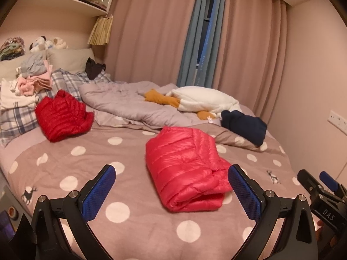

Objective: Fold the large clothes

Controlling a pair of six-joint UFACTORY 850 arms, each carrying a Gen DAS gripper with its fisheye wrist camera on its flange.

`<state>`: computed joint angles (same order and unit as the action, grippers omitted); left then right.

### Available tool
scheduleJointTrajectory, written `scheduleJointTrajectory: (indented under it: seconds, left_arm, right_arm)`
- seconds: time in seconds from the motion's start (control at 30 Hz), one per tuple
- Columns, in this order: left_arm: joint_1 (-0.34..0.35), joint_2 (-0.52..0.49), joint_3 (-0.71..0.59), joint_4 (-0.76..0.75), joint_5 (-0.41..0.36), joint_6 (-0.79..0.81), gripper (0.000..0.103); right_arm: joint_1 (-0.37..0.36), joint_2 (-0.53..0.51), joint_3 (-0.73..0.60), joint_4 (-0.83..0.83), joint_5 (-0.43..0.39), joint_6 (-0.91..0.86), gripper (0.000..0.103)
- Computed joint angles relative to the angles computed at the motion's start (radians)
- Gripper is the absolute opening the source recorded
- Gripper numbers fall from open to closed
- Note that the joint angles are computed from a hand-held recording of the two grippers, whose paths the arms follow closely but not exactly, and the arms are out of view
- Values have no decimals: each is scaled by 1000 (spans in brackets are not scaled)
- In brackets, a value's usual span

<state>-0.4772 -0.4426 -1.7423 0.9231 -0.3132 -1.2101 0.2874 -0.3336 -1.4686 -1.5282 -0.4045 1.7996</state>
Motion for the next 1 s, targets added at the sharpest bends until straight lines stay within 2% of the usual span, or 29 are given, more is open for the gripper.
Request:
scheduleJointTrajectory:
  seconds: [0.1, 0.23, 0.43, 0.67, 0.9, 1.0]
  left_arm:
    - [0, -3, -4, -14, -8, 13, 102]
    - [-5, 12, 20, 78, 5, -65, 102]
    - [-5, 16, 28, 134, 18, -119, 102]
    - [-7, -3, 1, 43, 1, -19, 102]
    - [-11, 6, 17, 110, 6, -86, 102]
    - [-11, -7, -2, 74, -18, -51, 102]
  right_arm:
    - [-3, 3, 4, -17, 4, 28, 103]
    - [-3, -2, -3, 0, 6, 7, 103]
    - [1, -9, -13, 23, 11, -25, 103]
    - [8, -13, -19, 46, 7, -68, 103]
    - [9, -15, -22, 51, 10, -77, 103]
    - [9, -24, -32, 67, 9, -90, 103]
